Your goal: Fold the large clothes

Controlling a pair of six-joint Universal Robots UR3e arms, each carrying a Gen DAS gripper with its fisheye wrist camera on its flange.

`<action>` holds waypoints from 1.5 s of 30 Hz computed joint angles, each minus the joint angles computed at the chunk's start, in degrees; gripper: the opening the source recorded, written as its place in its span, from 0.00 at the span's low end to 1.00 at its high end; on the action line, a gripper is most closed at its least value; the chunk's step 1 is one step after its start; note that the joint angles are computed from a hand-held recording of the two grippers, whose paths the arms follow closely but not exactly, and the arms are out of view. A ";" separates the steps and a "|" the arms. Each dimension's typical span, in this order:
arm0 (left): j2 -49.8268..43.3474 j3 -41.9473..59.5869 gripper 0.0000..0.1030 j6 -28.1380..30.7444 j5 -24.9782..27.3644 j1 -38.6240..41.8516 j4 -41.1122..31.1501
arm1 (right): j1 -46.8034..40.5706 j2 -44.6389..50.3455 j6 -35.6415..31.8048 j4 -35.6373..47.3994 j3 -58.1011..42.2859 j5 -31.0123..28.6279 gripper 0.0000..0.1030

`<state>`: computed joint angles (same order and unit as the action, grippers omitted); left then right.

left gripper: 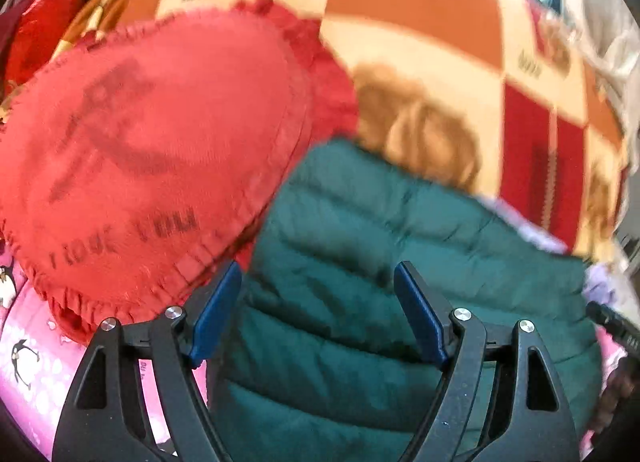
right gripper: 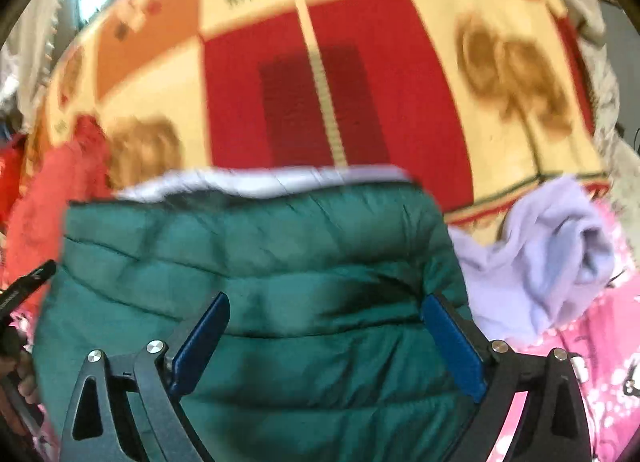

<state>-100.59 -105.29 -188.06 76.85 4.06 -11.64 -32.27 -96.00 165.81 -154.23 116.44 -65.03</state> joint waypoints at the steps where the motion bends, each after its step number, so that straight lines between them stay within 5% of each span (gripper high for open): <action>1: 1.79 -1.16 0.77 0.31 -2.68 0.89 -0.45 | -1.18 -4.76 0.12 1.17 2.31 3.05 0.94; 3: 4.17 -1.71 0.77 2.01 -7.88 1.34 -4.23 | -1.33 -10.73 -0.49 3.65 5.14 4.94 0.94; 5: 5.29 -2.32 0.77 5.96 -9.99 -0.47 -7.38 | 3.12 -11.46 0.45 1.99 6.26 0.73 0.94; 9: -1.39 2.99 0.78 11.91 5.19 -11.05 -11.32 | 12.57 -0.59 0.61 0.78 2.71 -11.24 0.97; 12: -2.70 3.41 0.78 11.92 7.40 -12.38 -10.60 | 10.12 2.02 -0.72 2.09 3.93 -7.93 1.00; 14: -0.68 3.77 0.78 12.16 4.86 -10.49 -14.06 | 9.35 0.60 -2.77 6.86 2.23 -7.08 0.99; 20: 9.50 -2.08 0.78 15.90 -3.92 1.64 -16.12 | -9.11 -18.01 -13.48 15.76 9.49 7.82 0.99; 23: 11.50 -3.55 0.78 20.24 -15.60 11.92 -27.16 | -20.62 -21.06 -22.36 28.03 10.64 16.05 0.99; 25: 9.01 -1.58 0.78 22.89 -16.07 13.58 -32.72 | -22.40 -18.00 -23.08 29.38 9.92 16.27 0.99; 28: 7.39 -2.76 0.79 24.75 -17.94 15.24 -32.88 | -19.63 -11.65 -21.38 24.28 9.37 9.79 1.00; 30: 6.15 -3.05 0.83 24.94 -19.21 15.81 -32.32 | -20.40 -9.61 -22.19 25.47 9.06 11.03 1.00; 33: 1.97 -2.02 1.00 24.08 -19.71 15.65 -30.03 | -23.47 -5.71 -24.71 34.50 5.28 14.25 1.00; 38: -5.09 5.00 1.00 27.67 -26.99 17.90 -38.78 | -28.24 4.47 -30.39 51.69 -1.74 20.44 1.00; 45: -8.74 8.82 0.98 30.79 -31.49 17.28 -40.13 | -29.52 11.02 -41.83 60.29 -7.28 23.61 1.00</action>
<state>-109.33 -96.47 -157.28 45.36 21.34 -51.77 -61.79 -84.98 123.98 -93.94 109.15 -41.43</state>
